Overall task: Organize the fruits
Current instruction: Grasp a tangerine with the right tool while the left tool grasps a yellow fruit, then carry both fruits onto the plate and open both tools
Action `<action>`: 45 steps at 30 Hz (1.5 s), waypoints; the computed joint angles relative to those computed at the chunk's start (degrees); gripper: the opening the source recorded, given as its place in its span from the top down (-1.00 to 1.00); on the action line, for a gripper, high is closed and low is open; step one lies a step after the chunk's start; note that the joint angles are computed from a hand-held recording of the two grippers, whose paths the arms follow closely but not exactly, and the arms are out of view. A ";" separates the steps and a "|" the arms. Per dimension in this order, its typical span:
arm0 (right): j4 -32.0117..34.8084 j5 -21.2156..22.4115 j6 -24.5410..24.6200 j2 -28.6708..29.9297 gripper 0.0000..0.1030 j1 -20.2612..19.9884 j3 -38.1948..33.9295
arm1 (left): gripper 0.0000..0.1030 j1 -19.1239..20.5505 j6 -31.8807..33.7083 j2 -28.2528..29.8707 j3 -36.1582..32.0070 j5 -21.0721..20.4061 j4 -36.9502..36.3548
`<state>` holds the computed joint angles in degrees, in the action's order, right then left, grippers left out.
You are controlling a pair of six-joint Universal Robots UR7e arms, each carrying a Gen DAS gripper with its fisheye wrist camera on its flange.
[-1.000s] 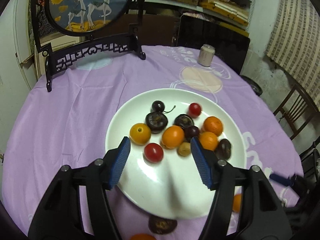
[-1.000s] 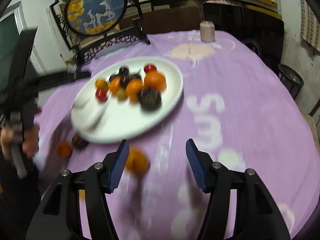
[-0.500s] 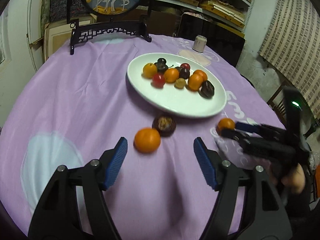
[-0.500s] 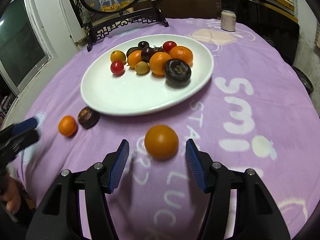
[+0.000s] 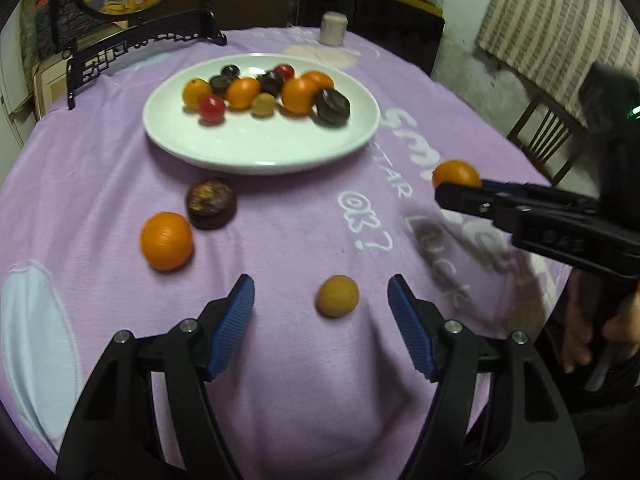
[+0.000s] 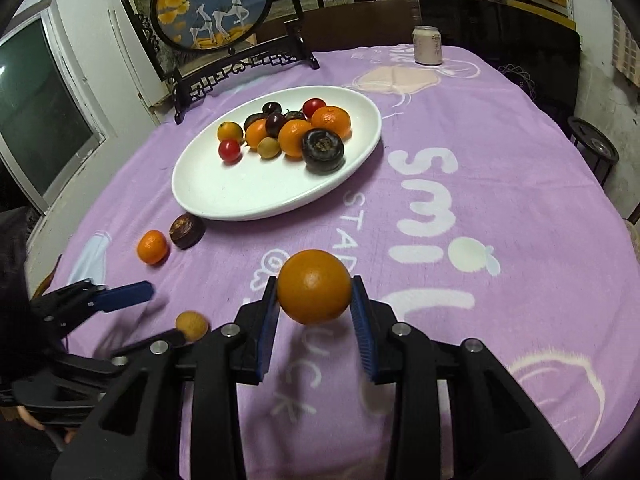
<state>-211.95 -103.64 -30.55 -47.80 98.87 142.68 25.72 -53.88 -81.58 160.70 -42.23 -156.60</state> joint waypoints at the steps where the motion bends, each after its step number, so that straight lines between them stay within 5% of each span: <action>1: 0.00 0.46 -0.19 -0.22 0.30 -0.27 0.35 | -0.37 0.35 0.16 1.14 -0.30 -0.16 -0.45; 4: 0.20 1.21 -0.50 -0.49 0.29 -0.86 0.91 | -0.35 1.53 1.30 4.71 -1.05 -0.96 -3.14; 7: 0.39 1.85 -0.73 -0.89 0.29 -1.62 1.35 | 0.21 2.81 2.45 6.97 -1.81 -1.67 -4.42; 10: 0.52 2.26 -0.82 -1.27 0.29 -2.00 1.65 | 0.53 2.15 2.23 8.64 -2.03 -0.17 -4.17; 17: 0.30 2.36 -1.16 -1.32 0.29 -1.55 2.10 | 0.53 0.51 2.09 7.42 -1.09 -0.36 -4.69; 25: 4.98 2.52 -1.12 -0.85 0.29 1.85 -1.43 | 0.53 1.88 4.26 -1.35 -1.99 1.38 0.10; 29: 11.67 2.83 -0.47 0.44 0.29 4.86 -7.50 | 0.53 7.50 10.80 -3.56 -6.88 5.38 -0.38; 34: 16.77 0.82 -0.12 5.70 0.29 8.15 -17.87 | 0.53 17.27 23.39 2.01 -17.58 8.13 -5.23; 43: 21.06 -2.91 -0.85 12.50 0.28 8.40 -27.11 | 0.53 27.60 32.50 7.76 -24.18 3.26 -14.25; 45: 18.58 -3.03 -1.83 12.93 0.05 8.69 -26.89 | 0.38 27.79 33.47 7.89 -24.07 3.26 -16.01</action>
